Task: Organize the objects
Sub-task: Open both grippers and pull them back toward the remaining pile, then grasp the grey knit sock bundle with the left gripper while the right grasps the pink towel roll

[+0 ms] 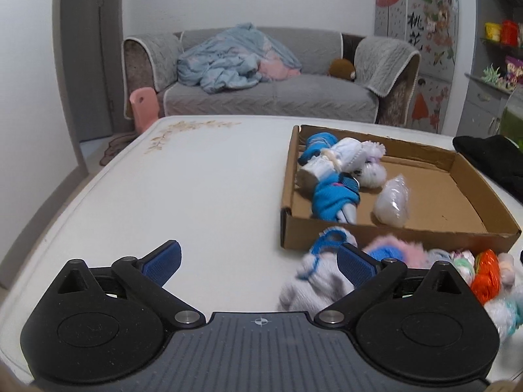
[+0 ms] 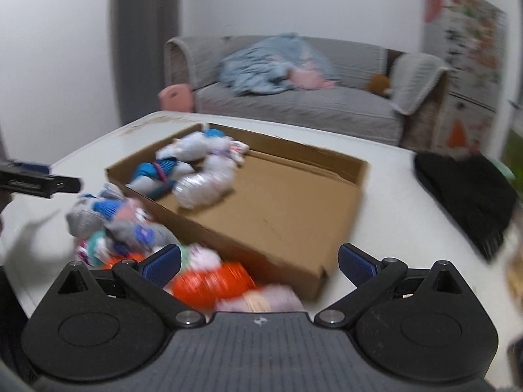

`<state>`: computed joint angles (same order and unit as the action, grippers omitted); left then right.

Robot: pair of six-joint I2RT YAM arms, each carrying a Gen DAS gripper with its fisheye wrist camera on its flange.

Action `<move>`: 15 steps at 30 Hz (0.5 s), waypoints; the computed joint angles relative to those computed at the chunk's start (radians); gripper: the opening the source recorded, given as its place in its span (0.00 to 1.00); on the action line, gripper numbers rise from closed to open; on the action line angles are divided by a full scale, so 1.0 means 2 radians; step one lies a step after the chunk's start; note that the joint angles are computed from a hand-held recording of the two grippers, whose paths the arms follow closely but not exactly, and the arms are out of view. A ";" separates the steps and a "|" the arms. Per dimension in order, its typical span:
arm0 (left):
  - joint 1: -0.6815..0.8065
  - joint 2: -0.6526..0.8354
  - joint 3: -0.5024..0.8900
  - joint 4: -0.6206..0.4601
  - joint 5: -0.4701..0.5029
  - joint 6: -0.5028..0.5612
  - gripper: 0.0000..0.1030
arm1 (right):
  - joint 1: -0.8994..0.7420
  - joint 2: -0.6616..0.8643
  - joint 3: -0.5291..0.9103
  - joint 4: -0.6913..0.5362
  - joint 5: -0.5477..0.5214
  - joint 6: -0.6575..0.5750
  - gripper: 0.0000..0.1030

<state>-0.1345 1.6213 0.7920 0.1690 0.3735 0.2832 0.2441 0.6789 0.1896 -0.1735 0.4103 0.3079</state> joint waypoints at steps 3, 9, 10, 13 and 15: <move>-0.002 0.000 -0.027 0.036 0.013 -0.001 0.99 | 0.018 0.013 -0.030 0.045 0.031 0.025 0.99; -0.024 0.033 -0.023 0.047 -0.012 0.012 0.99 | -0.019 0.117 -0.031 0.135 -0.004 0.052 0.99; -0.028 0.041 -0.016 0.045 -0.018 0.016 0.99 | -0.019 0.130 -0.030 0.142 0.000 0.057 0.99; -0.023 0.053 -0.007 0.039 -0.021 0.025 0.99 | -0.028 0.122 -0.036 0.123 0.007 0.060 0.99; -0.017 0.054 -0.007 0.042 -0.026 0.036 0.99 | -0.033 0.099 -0.042 0.102 0.018 0.057 0.99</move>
